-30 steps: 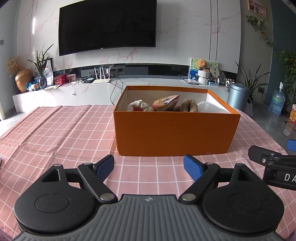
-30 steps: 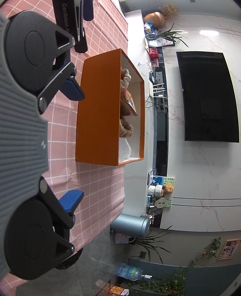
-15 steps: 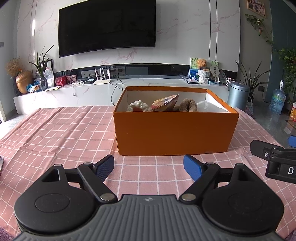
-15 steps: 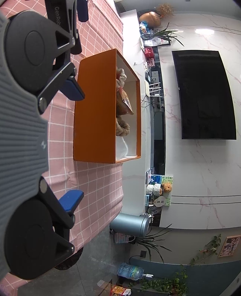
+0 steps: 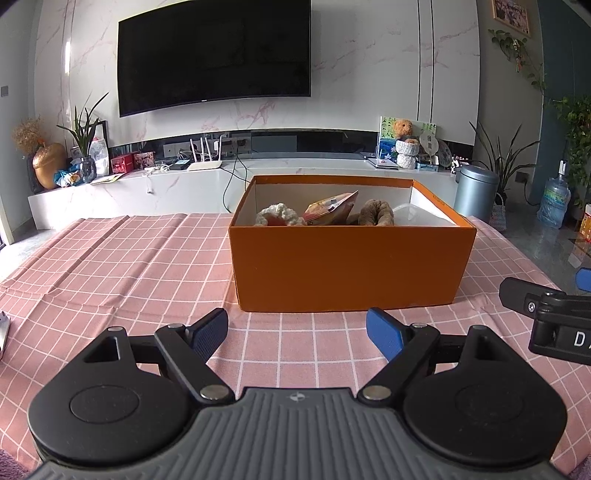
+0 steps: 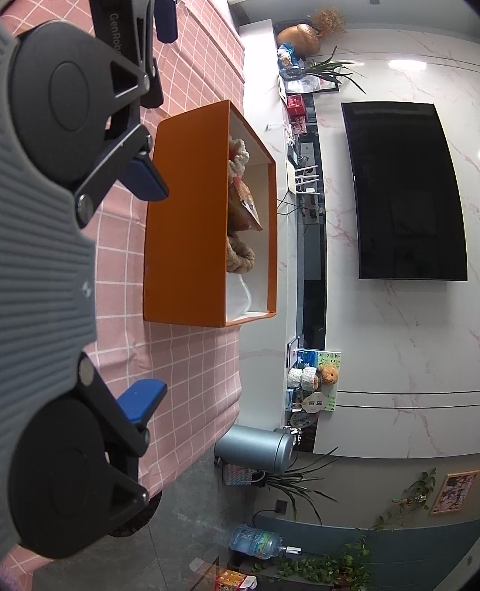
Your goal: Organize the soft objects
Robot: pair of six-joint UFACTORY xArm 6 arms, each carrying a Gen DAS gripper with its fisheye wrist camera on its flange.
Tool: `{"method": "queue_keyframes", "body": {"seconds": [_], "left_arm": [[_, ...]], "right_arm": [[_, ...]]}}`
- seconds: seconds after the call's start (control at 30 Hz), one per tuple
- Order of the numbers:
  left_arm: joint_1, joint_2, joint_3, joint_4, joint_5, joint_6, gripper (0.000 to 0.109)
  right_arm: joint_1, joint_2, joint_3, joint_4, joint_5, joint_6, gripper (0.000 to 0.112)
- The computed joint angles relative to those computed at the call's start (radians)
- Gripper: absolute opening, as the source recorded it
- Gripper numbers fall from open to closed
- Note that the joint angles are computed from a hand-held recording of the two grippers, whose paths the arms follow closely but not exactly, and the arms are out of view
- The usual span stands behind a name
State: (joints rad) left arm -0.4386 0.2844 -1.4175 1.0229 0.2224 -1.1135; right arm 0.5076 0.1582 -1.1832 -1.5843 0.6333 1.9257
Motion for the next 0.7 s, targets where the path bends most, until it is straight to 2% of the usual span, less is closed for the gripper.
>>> {"method": "queue_keyframes", "body": {"seconds": [0.7], "left_arm": [[0.001, -0.003, 0.003, -0.025, 0.001, 0.024, 0.099]], "right_arm": [[0.003, 0.002, -0.002, 0.013, 0.008, -0.01, 0.1]]}}
